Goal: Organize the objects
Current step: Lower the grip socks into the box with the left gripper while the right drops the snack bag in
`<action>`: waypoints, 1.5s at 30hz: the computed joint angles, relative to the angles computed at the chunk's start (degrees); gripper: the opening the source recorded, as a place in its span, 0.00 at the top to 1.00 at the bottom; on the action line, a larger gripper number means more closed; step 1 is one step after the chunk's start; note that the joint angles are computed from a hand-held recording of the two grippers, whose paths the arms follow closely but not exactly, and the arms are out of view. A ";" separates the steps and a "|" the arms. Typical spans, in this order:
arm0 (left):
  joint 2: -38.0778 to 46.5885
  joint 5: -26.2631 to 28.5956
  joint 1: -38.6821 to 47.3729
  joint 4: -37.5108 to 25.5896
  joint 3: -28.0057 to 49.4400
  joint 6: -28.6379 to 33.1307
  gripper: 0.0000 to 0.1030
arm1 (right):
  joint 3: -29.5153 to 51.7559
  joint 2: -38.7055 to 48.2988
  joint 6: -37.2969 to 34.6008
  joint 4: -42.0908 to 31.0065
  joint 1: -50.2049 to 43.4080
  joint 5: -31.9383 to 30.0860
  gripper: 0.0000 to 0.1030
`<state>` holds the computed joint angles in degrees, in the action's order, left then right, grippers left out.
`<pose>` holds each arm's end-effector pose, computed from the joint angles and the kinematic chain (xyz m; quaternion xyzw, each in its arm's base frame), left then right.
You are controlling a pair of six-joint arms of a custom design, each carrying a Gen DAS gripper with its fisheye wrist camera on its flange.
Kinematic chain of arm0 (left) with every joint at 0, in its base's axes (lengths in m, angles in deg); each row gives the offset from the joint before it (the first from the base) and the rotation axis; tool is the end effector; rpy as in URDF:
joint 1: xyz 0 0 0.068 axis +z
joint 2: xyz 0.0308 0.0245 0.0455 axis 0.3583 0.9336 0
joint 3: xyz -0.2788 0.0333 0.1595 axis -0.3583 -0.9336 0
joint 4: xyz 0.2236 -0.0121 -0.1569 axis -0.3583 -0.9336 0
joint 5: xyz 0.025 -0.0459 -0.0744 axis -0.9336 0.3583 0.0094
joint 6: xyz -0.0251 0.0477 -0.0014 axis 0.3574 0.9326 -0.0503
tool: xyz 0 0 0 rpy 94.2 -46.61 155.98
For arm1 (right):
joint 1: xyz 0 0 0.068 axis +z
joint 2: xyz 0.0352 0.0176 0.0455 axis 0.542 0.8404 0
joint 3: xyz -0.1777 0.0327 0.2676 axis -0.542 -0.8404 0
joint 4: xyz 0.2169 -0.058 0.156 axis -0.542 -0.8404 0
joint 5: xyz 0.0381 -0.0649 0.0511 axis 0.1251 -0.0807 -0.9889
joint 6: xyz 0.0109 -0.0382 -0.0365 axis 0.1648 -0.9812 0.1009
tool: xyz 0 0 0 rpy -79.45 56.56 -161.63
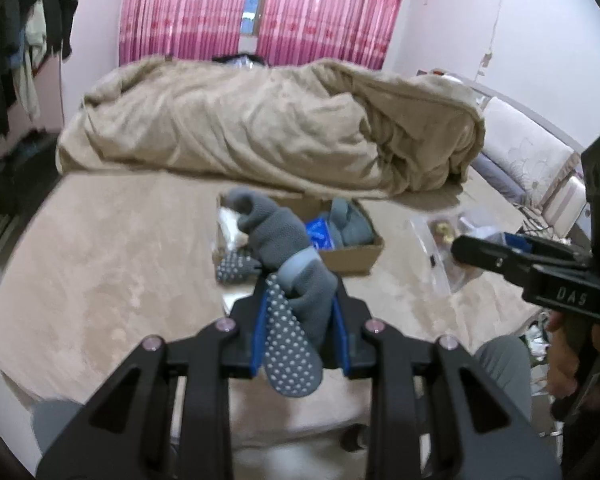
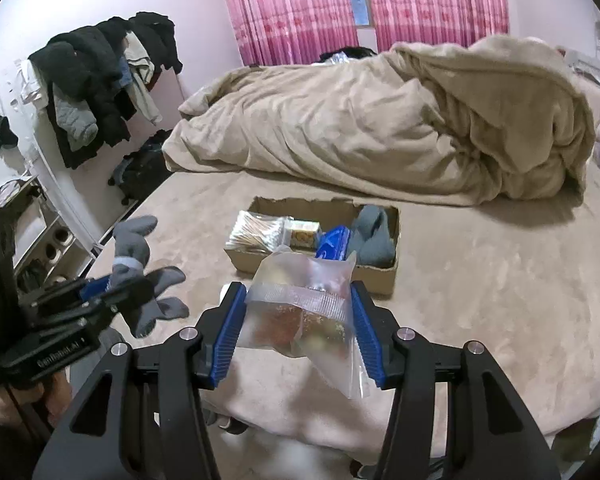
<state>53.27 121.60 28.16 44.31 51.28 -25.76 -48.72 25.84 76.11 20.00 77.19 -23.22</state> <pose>0.2618 0.0126 0.1858 0.2077 0.8742 -0.1879 0.3967 0.2015 0.1767 0.1861 0.0182 0.9099 0.0913 0.4042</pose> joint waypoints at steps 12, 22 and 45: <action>7.74 -1.42 -5.61 5.69 6.96 -4.82 0.72 | 2.17 2.25 -6.90 2.97 -6.45 -1.74 0.47; 20.45 -6.89 -13.51 9.89 18.45 -8.14 0.72 | 7.40 13.80 -14.44 12.23 -17.02 -9.31 0.47; 50.18 -10.00 -18.95 -1.31 40.95 -9.92 0.68 | 20.48 39.80 -18.80 17.96 -27.30 -18.61 0.46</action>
<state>103.45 111.59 9.21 43.00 92.24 -35.68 -28.24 65.63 57.31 37.96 49.89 -41.84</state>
